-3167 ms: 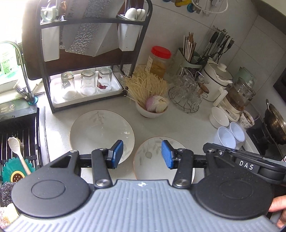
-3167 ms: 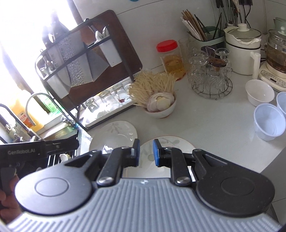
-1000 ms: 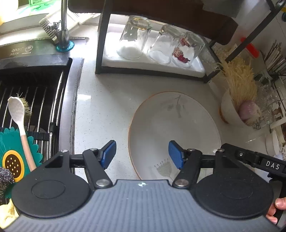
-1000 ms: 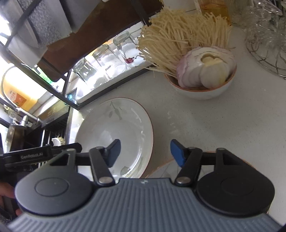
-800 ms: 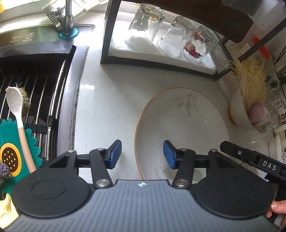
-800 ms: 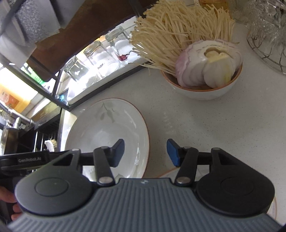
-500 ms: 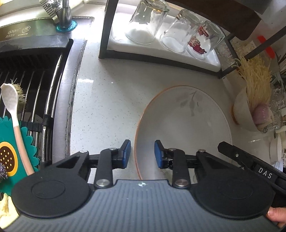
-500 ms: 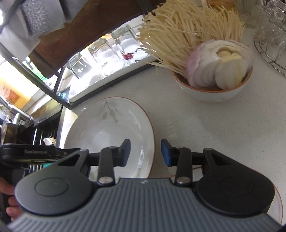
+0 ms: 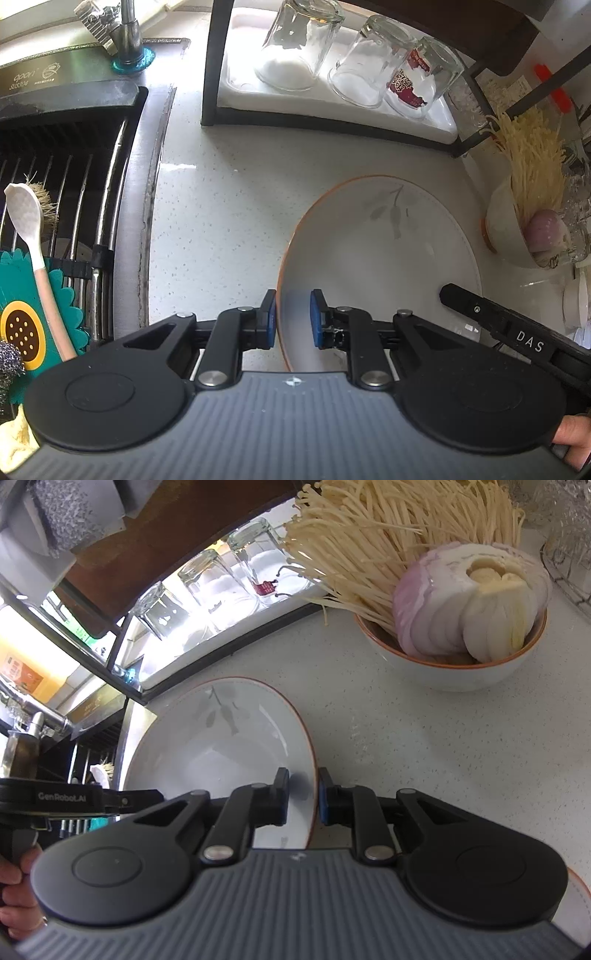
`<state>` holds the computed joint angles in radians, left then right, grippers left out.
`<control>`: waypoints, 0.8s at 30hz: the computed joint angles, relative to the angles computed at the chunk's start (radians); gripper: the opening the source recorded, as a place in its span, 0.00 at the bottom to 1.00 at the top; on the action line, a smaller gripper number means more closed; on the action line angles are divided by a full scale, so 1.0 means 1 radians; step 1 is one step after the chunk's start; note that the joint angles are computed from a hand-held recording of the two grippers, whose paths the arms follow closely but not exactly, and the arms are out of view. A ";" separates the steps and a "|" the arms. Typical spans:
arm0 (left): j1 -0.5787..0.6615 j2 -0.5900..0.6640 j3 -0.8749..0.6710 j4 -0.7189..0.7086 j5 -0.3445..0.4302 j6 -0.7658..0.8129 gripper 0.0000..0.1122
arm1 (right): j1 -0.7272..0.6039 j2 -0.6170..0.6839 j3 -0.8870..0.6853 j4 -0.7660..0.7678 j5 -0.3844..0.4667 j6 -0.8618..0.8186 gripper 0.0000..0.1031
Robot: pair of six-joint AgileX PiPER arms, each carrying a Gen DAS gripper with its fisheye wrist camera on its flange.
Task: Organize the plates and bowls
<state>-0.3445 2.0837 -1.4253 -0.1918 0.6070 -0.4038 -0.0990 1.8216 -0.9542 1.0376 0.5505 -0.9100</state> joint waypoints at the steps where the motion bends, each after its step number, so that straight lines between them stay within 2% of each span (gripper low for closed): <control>1: -0.004 -0.002 -0.004 0.011 0.007 -0.004 0.19 | 0.001 -0.003 0.004 0.004 -0.003 -0.006 0.18; 9: -0.011 -0.060 0.023 0.025 0.016 -0.022 0.19 | -0.035 -0.060 0.029 0.030 0.047 -0.031 0.18; 18: -0.036 -0.170 0.038 0.047 0.063 -0.026 0.18 | -0.088 -0.182 0.062 0.002 0.111 -0.010 0.18; 24: -0.068 -0.235 0.083 0.025 0.044 0.010 0.17 | -0.146 -0.287 0.133 0.007 0.121 -0.016 0.18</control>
<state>-0.4123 1.8490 -1.3419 -0.1672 0.6512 -0.3935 -0.2451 1.5344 -0.8215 1.0445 0.6719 -0.9262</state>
